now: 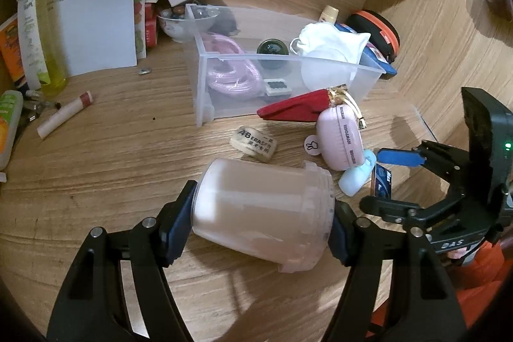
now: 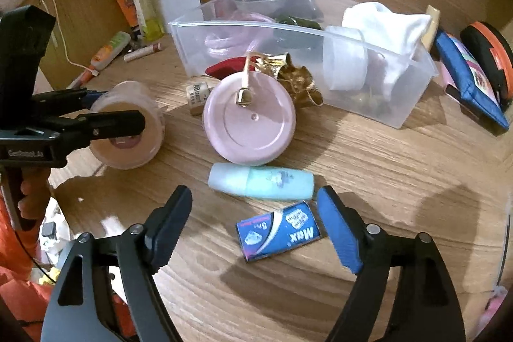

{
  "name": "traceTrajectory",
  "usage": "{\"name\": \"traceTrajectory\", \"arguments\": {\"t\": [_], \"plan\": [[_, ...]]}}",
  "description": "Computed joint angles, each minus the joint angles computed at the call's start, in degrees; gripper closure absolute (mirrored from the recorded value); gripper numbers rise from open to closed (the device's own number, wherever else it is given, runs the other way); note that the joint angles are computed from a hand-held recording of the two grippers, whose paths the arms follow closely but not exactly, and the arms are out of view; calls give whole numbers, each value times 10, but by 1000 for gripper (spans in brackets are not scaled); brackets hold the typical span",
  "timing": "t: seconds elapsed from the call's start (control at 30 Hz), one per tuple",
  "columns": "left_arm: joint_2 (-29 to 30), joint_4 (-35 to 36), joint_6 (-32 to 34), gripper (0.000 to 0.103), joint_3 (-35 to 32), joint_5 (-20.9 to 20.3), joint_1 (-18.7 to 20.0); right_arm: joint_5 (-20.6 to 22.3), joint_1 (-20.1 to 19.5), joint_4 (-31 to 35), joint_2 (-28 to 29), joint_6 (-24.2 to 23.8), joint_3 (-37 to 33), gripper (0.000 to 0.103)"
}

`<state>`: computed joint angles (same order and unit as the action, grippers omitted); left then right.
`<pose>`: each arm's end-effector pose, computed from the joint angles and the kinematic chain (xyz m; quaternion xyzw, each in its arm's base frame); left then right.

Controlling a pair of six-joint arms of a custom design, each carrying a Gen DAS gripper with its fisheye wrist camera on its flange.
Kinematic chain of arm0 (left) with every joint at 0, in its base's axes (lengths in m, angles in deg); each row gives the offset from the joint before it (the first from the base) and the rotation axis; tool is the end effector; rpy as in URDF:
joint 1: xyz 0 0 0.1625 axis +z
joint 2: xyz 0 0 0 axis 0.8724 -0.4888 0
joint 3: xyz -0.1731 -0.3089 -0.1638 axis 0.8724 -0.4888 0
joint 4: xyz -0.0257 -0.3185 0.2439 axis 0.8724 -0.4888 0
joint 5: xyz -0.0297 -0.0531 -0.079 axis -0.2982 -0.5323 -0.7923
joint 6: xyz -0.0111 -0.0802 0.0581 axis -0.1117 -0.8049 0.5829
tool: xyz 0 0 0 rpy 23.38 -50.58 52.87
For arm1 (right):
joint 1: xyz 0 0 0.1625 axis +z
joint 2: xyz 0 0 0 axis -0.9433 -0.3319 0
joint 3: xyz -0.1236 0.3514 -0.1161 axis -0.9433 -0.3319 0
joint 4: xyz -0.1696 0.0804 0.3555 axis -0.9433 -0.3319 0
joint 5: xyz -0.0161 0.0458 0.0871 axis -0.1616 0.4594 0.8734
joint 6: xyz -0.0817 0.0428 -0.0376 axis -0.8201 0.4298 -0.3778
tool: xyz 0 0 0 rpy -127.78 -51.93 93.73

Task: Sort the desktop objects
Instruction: 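Grasp the beige plastic cup with the left gripper, then carry the cup toward the clear box while the right gripper grasps the light-blue tube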

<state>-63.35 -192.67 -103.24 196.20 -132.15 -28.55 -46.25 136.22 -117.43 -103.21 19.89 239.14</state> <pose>-0.2375 -0.3669 -0.0454 0.3079 0.9120 -0.2119 0.1688 -0.0223 -0.3418 0.1985 0.2454 -0.8980 0.2338 0.2806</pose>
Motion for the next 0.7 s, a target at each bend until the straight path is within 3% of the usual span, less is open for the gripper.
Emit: {"name": "traceTrajectory", "arguments": {"t": [0.13,0.2,0.23,0.37,0.7], "plan": [[-1,-9,-7,33,5,3,-2,-31,19,-22,40,15,-19,25],[-2,-13,-9,33,6,4,-1,-30,20,-41,51,14,-18,26],[-4,-15,-10,33,6,4,-1,-28,19,-45,53,10,-17,32],[-11,-23,-4,33,4,6,-4,-18,15,-67,51,-6,-7,32],[-19,-31,19,33,-21,34,-24,54,-17,-3,-76,-2,20,32]]}}
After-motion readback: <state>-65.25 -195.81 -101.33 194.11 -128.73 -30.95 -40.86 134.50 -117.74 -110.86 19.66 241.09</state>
